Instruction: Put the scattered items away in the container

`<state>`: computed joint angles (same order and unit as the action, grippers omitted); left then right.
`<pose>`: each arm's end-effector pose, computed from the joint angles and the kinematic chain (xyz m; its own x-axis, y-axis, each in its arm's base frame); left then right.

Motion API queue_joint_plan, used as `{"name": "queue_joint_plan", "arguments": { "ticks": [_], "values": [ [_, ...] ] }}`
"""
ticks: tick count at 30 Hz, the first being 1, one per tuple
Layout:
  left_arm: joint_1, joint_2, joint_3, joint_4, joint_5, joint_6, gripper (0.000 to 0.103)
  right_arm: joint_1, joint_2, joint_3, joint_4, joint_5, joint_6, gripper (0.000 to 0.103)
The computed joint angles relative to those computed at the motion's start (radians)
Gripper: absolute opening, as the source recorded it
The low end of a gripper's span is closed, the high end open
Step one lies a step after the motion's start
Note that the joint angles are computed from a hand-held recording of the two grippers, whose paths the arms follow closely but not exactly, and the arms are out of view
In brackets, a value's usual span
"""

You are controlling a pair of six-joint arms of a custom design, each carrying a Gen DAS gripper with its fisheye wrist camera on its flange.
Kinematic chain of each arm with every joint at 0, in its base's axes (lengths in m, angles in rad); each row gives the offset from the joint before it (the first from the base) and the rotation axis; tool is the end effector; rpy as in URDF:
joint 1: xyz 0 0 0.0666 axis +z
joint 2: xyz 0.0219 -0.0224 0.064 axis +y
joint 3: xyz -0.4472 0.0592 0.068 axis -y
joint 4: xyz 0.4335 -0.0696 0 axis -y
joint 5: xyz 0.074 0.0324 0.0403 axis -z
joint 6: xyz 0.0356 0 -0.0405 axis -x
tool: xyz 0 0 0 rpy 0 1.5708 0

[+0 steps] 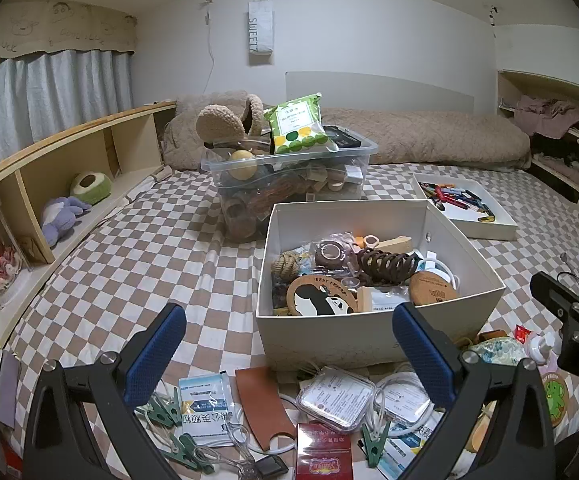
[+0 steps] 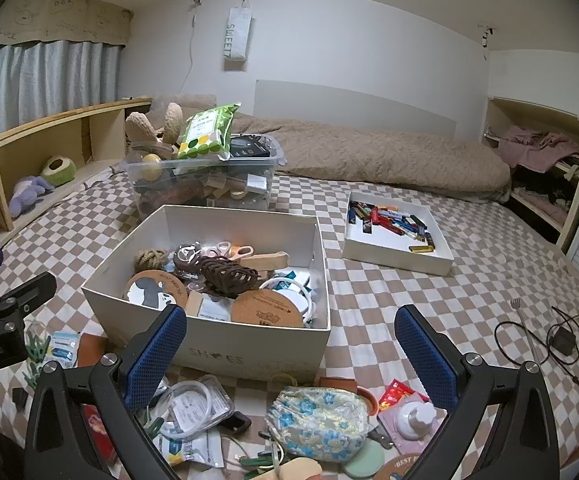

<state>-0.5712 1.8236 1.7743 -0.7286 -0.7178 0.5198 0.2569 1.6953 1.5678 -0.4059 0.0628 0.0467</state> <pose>0.6049 -0.3614 0.4543 -0.5189 -0.1113 -0.8476 -0.2819 0.9583 0.0468 0.6478 0.1675 0.4549 -0.4818 -0.1748 -0.8587 -0.2241 0.9719 -0.0721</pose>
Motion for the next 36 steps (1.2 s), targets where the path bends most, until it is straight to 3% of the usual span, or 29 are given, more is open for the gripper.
{"name": "queue_joint_plan", "arguments": {
  "ticks": [22, 36],
  "values": [
    [0.004, 0.002, -0.002, -0.004, 0.005, 0.01, 0.103, -0.003, 0.007, 0.013, -0.02, 0.007, -0.016, 0.103],
    [0.05, 0.037, 0.019, -0.094, 0.14, 0.114, 0.103, -0.019, 0.053, 0.058, -0.097, 0.019, -0.071, 0.103]
  ]
}}
